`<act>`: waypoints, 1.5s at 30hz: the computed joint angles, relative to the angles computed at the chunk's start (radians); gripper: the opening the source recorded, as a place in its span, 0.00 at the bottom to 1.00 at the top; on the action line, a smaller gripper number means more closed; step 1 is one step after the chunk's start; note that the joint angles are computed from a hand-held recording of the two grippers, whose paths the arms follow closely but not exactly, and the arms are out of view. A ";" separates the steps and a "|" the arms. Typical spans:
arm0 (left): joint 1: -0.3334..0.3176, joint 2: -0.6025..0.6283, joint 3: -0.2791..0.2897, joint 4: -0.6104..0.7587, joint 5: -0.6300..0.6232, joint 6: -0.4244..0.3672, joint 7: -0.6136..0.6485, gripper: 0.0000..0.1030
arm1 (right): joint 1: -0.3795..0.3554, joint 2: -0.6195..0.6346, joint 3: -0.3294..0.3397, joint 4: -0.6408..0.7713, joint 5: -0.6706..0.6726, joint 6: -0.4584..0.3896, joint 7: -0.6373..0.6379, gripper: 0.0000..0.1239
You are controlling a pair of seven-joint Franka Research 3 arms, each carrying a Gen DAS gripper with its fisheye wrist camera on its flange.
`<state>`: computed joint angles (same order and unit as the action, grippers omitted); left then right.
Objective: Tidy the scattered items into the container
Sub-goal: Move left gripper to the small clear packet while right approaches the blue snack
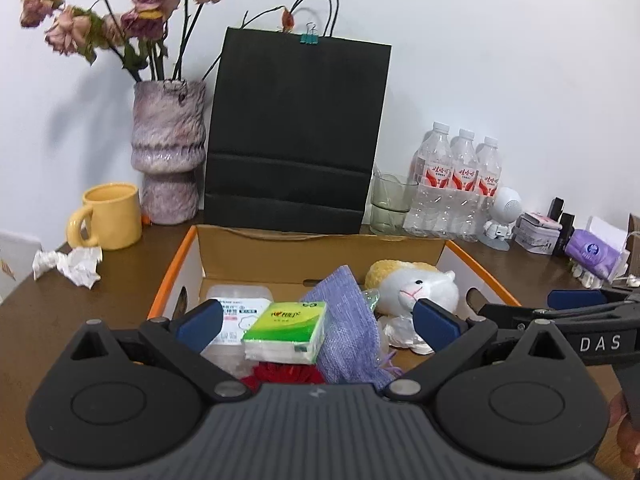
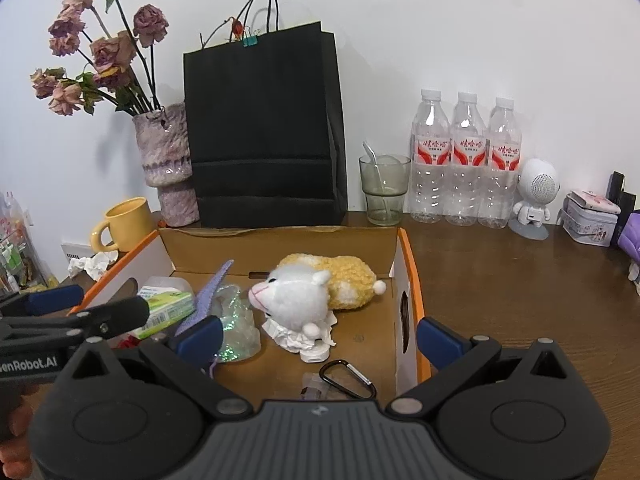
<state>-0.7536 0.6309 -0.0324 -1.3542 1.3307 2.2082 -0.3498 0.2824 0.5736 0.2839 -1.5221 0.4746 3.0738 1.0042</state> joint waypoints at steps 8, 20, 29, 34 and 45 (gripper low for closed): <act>-0.019 -0.061 -0.012 -0.088 0.049 -0.038 -0.068 1.00 | -0.054 -0.053 0.084 -0.088 0.034 0.063 -0.071 0.83; 0.008 -0.197 -0.100 -0.278 0.126 -0.086 -0.165 1.00 | -0.275 -0.160 0.339 -0.328 0.068 0.201 -0.124 0.83; 0.035 -0.295 -0.179 -0.438 0.106 -0.153 -0.221 1.00 | -0.411 -0.233 0.452 -0.507 -0.019 0.257 -0.033 0.83; 0.045 -0.333 -0.215 -0.506 0.084 -0.177 -0.236 1.00 | -0.463 -0.266 0.490 -0.589 -0.081 0.272 0.024 0.83; 0.087 -0.322 -0.233 -0.550 0.002 -0.109 -0.142 1.00 | -0.361 -0.272 0.385 -0.631 -0.209 0.220 0.128 0.83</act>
<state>-0.6666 0.3087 -0.2658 -1.9040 1.3327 2.0994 -0.4923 -0.0783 0.3018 0.6689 -2.1527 0.2661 3.2934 1.1325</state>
